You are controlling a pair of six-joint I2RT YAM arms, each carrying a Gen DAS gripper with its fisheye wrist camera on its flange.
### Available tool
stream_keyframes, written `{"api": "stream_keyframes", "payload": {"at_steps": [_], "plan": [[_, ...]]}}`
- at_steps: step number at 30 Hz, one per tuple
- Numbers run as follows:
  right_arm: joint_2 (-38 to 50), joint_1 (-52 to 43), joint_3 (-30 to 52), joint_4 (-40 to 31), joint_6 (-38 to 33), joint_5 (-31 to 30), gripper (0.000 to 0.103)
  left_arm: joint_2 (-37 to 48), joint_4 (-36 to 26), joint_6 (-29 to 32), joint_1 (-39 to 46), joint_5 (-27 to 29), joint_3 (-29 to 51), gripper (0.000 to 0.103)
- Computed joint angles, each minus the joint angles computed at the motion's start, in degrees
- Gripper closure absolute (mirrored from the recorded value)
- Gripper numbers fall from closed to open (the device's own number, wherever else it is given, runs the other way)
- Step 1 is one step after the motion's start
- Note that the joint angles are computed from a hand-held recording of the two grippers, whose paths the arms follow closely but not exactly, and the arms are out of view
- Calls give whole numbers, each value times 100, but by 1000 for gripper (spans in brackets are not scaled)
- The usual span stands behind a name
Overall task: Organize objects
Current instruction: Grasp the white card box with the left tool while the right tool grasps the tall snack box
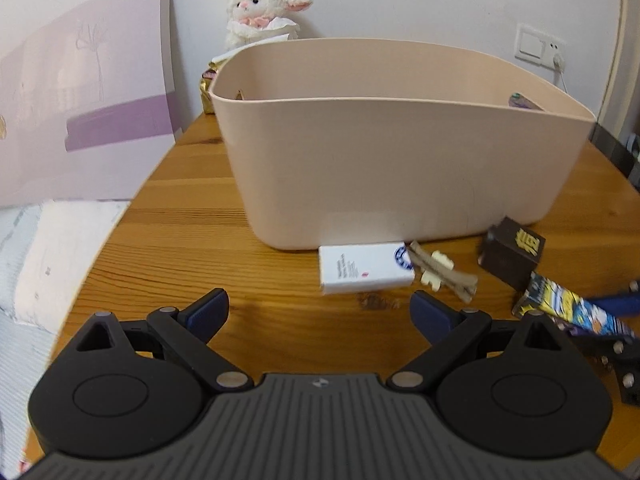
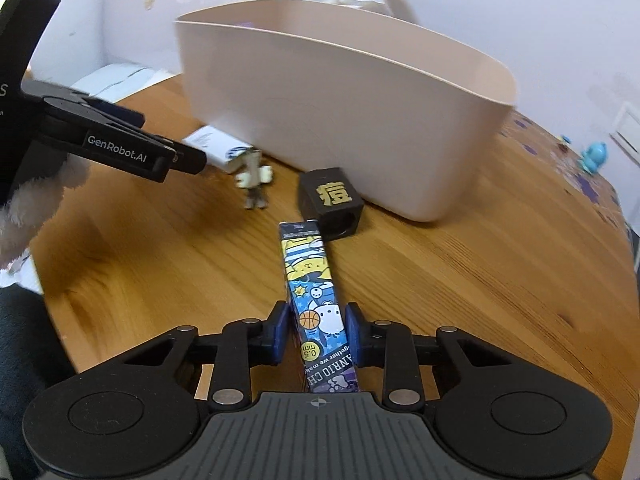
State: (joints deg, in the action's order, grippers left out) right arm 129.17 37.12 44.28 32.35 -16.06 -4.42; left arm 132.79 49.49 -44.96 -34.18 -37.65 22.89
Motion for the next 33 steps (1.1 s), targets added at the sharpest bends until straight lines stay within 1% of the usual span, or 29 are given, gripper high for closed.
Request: {"api": "stream_keyframes", "payload": {"at_steps": [1,4,6,7,9,11,15,17,19,20,22,23,26,29,31,33], "plan": [[19,-34,-14,69,31,15,79,72,67,33,66,54,59,5],[96,-100,30,155,150,-39,79,288,225,119,252,220,254,5],[131,-98,54,204,174,-43,79,405,222,165,365,280,390,5],[154,-87,70,228,189,-39,79,465,256,199,428,320,438,3],[173,-95,87,248,209,-66,80,559,489,270,556,509,433,3],[186,-116,93,267,231,-99,80,611,254,150,598,360,580,3],[154,-135,40,306,274,-110,80,743,417,232,686,273,627,5],[164,-113,29,336,293,-70,81,733,365,280,682,216,654,10],[158,-89,7,364,314,-3,81,736,517,420,663,222,588,19],[151,-80,-3,367,320,21,81,732,596,465,665,235,537,23],[133,-48,-7,334,349,103,82,689,689,505,632,250,442,38],[125,-28,-13,324,355,157,82,664,738,517,622,264,385,42],[77,-6,-94,358,339,195,82,620,806,498,585,297,264,42],[1,-15,-249,510,336,230,82,654,859,413,461,173,186,42],[-99,-33,-393,665,386,265,82,605,809,331,340,45,119,42],[-169,-21,-508,866,491,362,82,487,701,93,69,-273,7,42]]}}
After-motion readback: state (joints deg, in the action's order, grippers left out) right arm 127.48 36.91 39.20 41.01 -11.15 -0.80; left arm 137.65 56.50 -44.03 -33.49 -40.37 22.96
